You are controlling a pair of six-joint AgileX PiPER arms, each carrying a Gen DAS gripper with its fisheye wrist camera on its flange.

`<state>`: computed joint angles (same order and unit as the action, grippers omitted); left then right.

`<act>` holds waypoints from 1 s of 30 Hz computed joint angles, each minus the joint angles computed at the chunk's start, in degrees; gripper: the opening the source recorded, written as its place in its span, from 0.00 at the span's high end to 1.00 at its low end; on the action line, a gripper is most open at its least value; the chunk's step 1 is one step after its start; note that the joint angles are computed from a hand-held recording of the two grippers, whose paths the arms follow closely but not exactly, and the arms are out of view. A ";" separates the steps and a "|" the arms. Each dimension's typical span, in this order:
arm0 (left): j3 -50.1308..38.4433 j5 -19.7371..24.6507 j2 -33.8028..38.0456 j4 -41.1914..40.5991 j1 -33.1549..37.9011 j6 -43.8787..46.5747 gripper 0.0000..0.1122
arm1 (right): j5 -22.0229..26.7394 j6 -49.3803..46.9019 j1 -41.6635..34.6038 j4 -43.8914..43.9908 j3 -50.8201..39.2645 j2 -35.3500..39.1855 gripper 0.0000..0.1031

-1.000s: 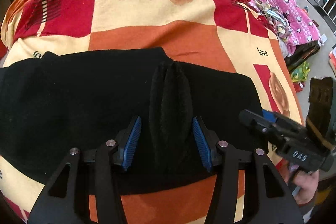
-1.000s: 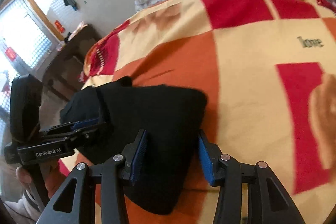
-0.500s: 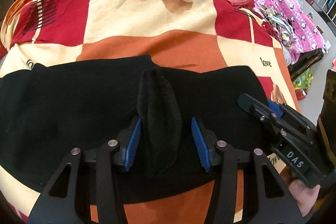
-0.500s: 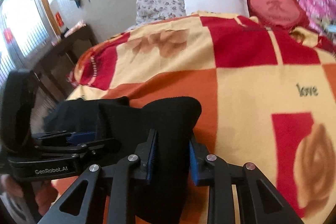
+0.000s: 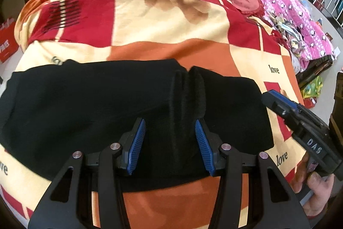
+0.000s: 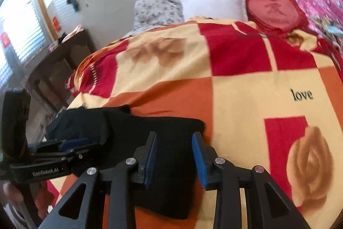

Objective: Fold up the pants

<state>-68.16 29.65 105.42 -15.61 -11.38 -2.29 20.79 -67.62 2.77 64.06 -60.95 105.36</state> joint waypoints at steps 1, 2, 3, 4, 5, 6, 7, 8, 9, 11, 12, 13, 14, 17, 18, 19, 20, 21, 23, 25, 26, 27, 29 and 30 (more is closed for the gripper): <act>0.48 -0.37 -0.49 1.10 0.04 -0.83 0.57 | -1.57 3.00 1.52 -3.33 -0.23 0.18 0.69; 1.05 -0.74 -1.09 2.48 0.08 -1.88 0.57 | -2.22 5.52 2.37 -6.01 -0.69 0.49 0.69; 1.57 -0.93 -1.63 3.11 0.31 -2.29 0.57 | -2.72 7.28 3.05 -7.68 -1.12 1.01 0.69; 2.13 -1.05 -2.08 2.79 0.67 -1.91 0.57 | -3.08 10.03 3.80 -10.25 -1.69 1.52 0.69; 2.61 -1.02 -2.56 1.93 1.24 -1.16 0.57 | -3.31 11.47 4.32 -11.59 -1.99 1.85 0.69; 3.00 -1.02 -2.93 1.34 1.68 -0.58 0.57 | -3.42 12.85 4.95 -12.95 -2.35 2.17 0.69; 3.34 -1.01 -3.29 1.11 2.09 -0.32 0.57 | -3.62 13.38 5.46 -13.50 -2.43 2.35 0.69; 3.60 -1.05 -3.55 1.36 2.47 -0.57 0.57 | -3.77 14.84 6.10 -15.01 -2.73 2.64 0.69; 3.86 -1.07 -3.79 1.55 2.79 -0.74 0.57 | -3.95 16.17 6.62 -16.31 -2.96 2.89 0.69; 4.45 -1.07 -4.29 1.52 3.58 -0.73 0.57 | -4.38 20.35 8.01 -20.42 -3.68 3.68 0.69; 4.79 -1.02 -4.57 1.37 4.11 -0.56 0.57 | -4.72 23.71 8.87 -23.72 -4.22 4.26 0.69; 5.19 -0.99 -4.89 1.13 4.73 -0.31 0.57 | -5.00 27.43 9.72 -27.60 -5.02 5.13 0.69; 5.64 -1.05 -5.27 1.18 5.02 -0.47 0.57 | -5.29 30.32 10.40 -30.68 -5.64 5.85 0.69; 7.56 -1.27 -6.78 0.15 7.19 0.72 0.57 | -6.96 40.30 12.62 -41.17 -6.70 7.02 0.68; 8.15 -1.28 -7.27 -0.77 8.19 1.64 0.57 | -6.81 42.67 13.06 -43.52 -7.11 7.12 0.68; 8.82 -1.18 -7.85 -1.73 9.21 2.60 0.57 | -6.28 43.58 13.36 -44.35 -7.63 7.18 0.68; 9.44 -1.10 -8.39 -2.74 10.25 3.55 0.57 | -5.77 43.49 13.59 -44.12 -8.00 7.16 0.68; 9.88 -1.01 -8.80 -3.33 11.04 4.13 0.57 | -5.34 42.88 13.82 -43.43 -8.29 7.08 0.68; 11.03 -0.83 -9.82 -4.09 13.03 5.26 0.57 | -5.22 42.47 14.56 -42.98 -8.46 6.78 0.68; 12.19 -0.86 -10.84 -4.30 14.68 5.86 0.57 | -5.08 44.89 15.63 -45.43 -8.85 6.58 0.68; 12.82 -0.84 -11.35 -4.35 15.75 6.13 0.57 | -4.96 45.48 16.12 -45.92 -9.03 6.49 0.68; 13.19 -0.78 -11.71 -4.30 16.42 6.17 0.57 | -4.84 44.93 16.50 -45.30 -9.21 6.41 0.68; 14.02 -0.92 -12.44 -4.17 17.85 6.42 0.57 | -4.35 44.10 17.32 -44.31 -9.73 6.31 0.68; 14.44 -1.06 -12.79 -3.94 18.39 6.37 0.57 | -4.15 43.51 17.73 -43.70 -10.05 6.40 0.68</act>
